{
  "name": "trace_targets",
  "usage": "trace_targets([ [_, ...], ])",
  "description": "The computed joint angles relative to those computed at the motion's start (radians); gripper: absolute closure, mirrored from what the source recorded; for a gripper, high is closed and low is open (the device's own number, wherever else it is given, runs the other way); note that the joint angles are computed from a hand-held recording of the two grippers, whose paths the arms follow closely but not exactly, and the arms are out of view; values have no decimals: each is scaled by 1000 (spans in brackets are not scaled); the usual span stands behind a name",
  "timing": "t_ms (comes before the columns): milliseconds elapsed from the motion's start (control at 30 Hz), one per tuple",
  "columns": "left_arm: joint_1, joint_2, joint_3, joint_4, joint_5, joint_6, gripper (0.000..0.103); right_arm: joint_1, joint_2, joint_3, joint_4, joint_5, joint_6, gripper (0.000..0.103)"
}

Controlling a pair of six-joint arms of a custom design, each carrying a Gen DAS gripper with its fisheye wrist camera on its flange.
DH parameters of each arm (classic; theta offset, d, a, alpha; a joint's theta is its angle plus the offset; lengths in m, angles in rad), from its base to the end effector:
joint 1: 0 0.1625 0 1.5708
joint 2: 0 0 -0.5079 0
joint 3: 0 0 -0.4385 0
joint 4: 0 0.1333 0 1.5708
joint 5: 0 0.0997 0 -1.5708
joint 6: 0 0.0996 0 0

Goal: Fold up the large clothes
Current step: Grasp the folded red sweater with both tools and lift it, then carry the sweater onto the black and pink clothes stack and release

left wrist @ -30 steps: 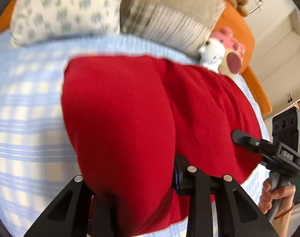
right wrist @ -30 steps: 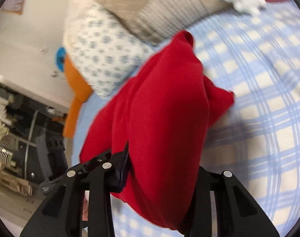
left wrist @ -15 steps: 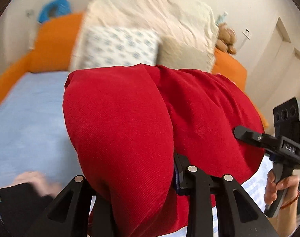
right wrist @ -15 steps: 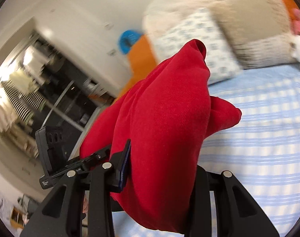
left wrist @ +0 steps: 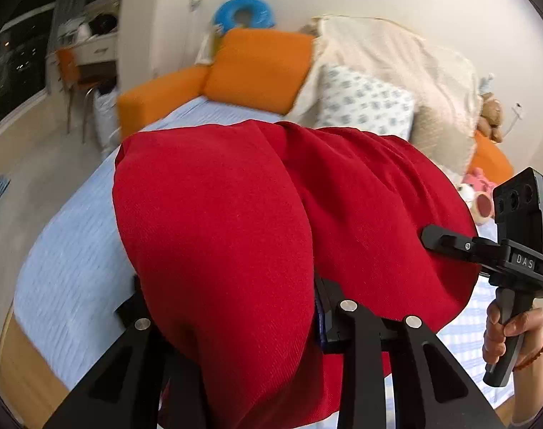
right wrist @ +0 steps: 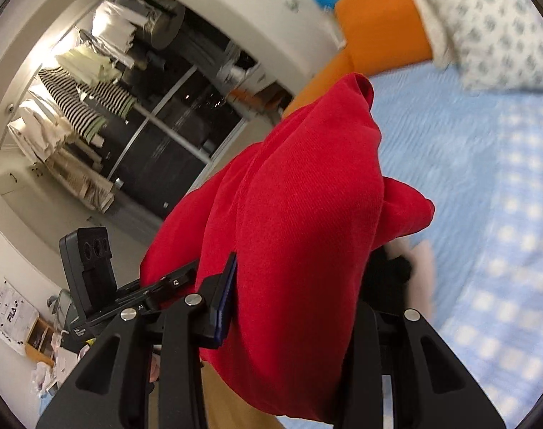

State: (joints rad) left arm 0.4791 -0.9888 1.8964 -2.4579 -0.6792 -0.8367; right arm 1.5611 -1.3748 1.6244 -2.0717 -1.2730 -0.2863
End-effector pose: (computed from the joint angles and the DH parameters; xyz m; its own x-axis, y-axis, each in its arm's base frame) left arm -0.4775 -0.4856 0.1766 -0.8432 0.0362 -0.5364 0.3899 0.7281 -0.5638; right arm 0.1563 -0.6456 0.4849 -0.9204 -0.3346 -0.2024 -0.2612 0.9111 -0.3188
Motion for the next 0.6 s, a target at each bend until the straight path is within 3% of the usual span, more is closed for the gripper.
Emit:
trace_targets([
  [133,24,-48,139,-81,0,-23,69,-5,17,91,-46,-6,-11,68],
  [200,36,-68,231,-174,-7,-27,69,-22,23,138,-54,6,-33,68],
  [300,83,-63,328,-341,-63,-16,67,-40,35,193,-71,-37,-64,66],
  [433,125,-29,399,-504,-104,-3,53,-56,41,243,-108,-125,-90,41],
  [500,123,-20,393,-482,-81,18,46,-58,38,254,-139,-140,-114,35],
  [600,115,-29,348,-347,-67,15,45,-49,39,245,-152,-148,-88,34],
])
